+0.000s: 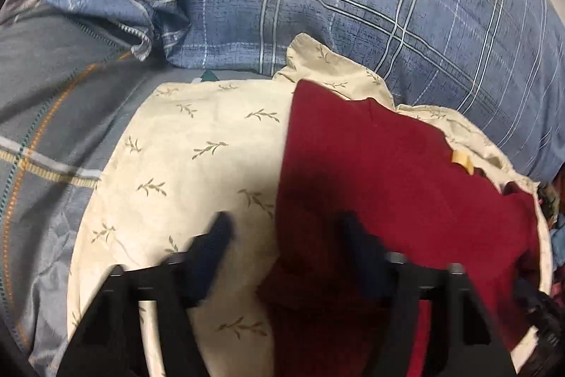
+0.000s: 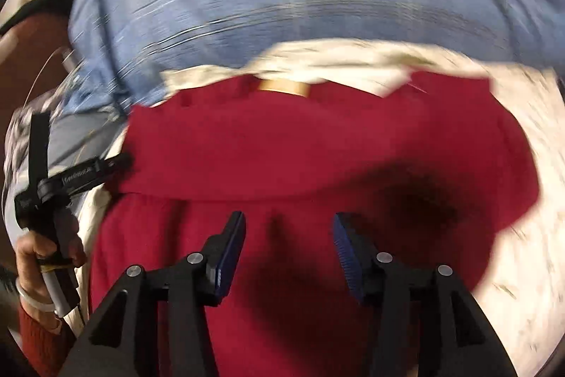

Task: Fold small clothes

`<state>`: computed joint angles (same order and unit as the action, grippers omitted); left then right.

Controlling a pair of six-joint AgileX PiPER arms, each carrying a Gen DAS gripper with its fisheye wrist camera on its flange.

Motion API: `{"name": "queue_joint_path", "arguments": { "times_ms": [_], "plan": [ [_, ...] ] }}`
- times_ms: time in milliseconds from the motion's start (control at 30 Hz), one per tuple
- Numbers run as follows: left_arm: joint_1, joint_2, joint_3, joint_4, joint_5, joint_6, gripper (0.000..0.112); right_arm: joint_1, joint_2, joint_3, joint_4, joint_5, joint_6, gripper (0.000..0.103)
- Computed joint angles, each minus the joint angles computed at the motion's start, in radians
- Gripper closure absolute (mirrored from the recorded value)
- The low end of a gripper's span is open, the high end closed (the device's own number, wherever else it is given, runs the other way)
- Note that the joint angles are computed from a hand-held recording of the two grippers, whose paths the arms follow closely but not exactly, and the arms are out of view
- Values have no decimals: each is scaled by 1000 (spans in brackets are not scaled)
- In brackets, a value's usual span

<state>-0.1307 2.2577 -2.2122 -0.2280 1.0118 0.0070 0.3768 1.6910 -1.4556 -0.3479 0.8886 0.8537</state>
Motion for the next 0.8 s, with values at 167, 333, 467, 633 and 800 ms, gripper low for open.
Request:
{"name": "queue_joint_path", "arguments": {
  "times_ms": [167, 333, 467, 633, 800],
  "plan": [
    [27, 3, -48, -28, 18, -15, 108, -40, -120, 110, 12, -28, -5, 50],
    [105, 16, -61, -59, 39, -58, 112, 2, -136, 99, -112, 11, 79, 42],
    [108, 7, -31, -89, 37, -42, 111, -18, -116, 81, -28, -33, 35, 41],
    [65, -44, 55, -64, -16, -1, 68, 12, -44, 26, 28, -74, -24, 42],
    [38, -113, 144, -14, -78, -2, 60, 36, -52, 20, -117, -36, 64, 42]
  ]
}}
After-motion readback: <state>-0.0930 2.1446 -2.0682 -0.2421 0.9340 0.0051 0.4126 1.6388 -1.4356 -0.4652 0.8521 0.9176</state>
